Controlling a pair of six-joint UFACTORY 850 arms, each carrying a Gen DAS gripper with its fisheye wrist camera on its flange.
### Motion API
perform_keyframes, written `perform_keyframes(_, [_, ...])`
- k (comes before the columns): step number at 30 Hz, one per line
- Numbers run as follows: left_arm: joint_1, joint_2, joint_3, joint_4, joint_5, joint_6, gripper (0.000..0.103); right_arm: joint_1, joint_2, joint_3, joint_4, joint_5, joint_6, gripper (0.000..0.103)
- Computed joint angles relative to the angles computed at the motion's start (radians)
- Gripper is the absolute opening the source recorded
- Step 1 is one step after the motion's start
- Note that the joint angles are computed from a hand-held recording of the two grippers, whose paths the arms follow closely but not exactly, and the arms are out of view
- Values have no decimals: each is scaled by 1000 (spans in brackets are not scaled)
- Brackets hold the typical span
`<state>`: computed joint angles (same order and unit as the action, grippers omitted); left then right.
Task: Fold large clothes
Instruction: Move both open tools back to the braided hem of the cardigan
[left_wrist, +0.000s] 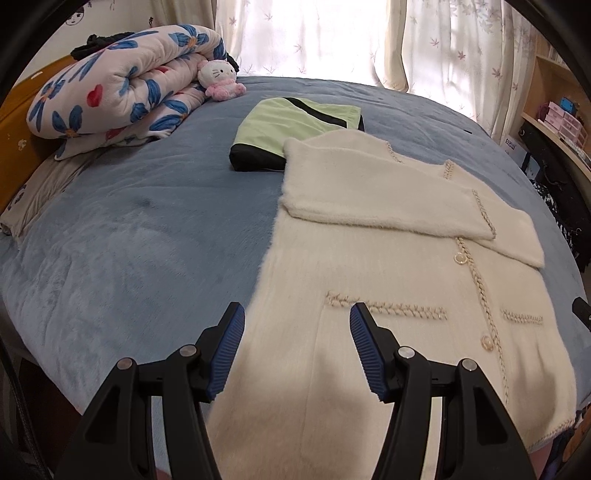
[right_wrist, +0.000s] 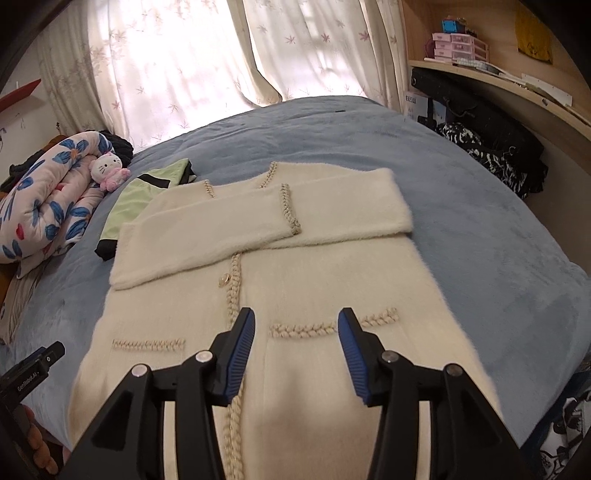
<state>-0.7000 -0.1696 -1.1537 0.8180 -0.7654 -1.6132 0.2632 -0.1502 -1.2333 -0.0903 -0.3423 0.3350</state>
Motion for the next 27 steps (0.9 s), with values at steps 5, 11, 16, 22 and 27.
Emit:
perform_keyframes(5, [-29,25,39,19,-7,-41,59,-1,63,70,-50,29,37,47])
perform_keyframes(11, [-69,51,87,50,-25,-93,59,-4,138,164,-129,61,103,47])
perform_keyframes(16, [-90,66,121,43,-28,-98,59,-14,180,218,-163,62,134,48])
perform_keyframes(22, [-97,92,170,38,-11,-103,59,-35,221,266,-230,91,184,51])
perform_keyframes(27, [-89,107,214,46,26,-107,60,-49,233,296,-382,112,313,59])
